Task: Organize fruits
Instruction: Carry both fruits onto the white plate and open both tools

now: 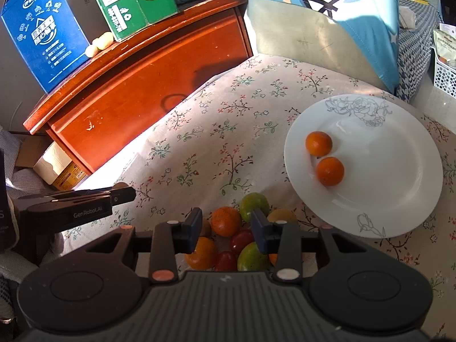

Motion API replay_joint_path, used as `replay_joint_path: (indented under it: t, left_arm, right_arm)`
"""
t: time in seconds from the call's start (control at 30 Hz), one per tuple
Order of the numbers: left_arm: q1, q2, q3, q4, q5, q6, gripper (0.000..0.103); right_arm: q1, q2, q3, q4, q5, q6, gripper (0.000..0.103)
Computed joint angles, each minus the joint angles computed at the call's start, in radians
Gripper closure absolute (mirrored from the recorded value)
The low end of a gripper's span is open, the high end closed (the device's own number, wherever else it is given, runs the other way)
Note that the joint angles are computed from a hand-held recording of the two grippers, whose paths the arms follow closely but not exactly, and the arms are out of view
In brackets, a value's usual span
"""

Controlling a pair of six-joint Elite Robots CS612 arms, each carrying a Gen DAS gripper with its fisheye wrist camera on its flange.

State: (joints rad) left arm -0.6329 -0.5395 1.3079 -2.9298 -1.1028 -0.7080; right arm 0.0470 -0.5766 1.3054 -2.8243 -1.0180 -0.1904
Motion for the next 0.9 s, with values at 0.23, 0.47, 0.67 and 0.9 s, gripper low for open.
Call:
replay_joint_path:
  t: [0.23,0.47,0.67,0.9]
  left_arm:
    - [-0.008,0.0,-0.017,-0.02,-0.007,0.015,0.08]
    - [-0.011,0.002,-0.026,-0.02,-0.012,0.033,0.08]
    - [-0.012,0.005,-0.032,-0.008,-0.014,0.037,0.08]
    - [-0.014,0.008,-0.038,-0.003,-0.015,0.046,0.08]
  right_arm:
    - [0.001,-0.017,0.029,0.077,0.07,-0.197,0.064]
    - [0.02,-0.008,0.034,0.03,-0.002,-0.299,0.065]
    - [0.028,0.005,0.022,0.033,-0.03,-0.329,0.065]
    - [0.035,0.008,0.024,0.032,-0.05,-0.352,0.072]
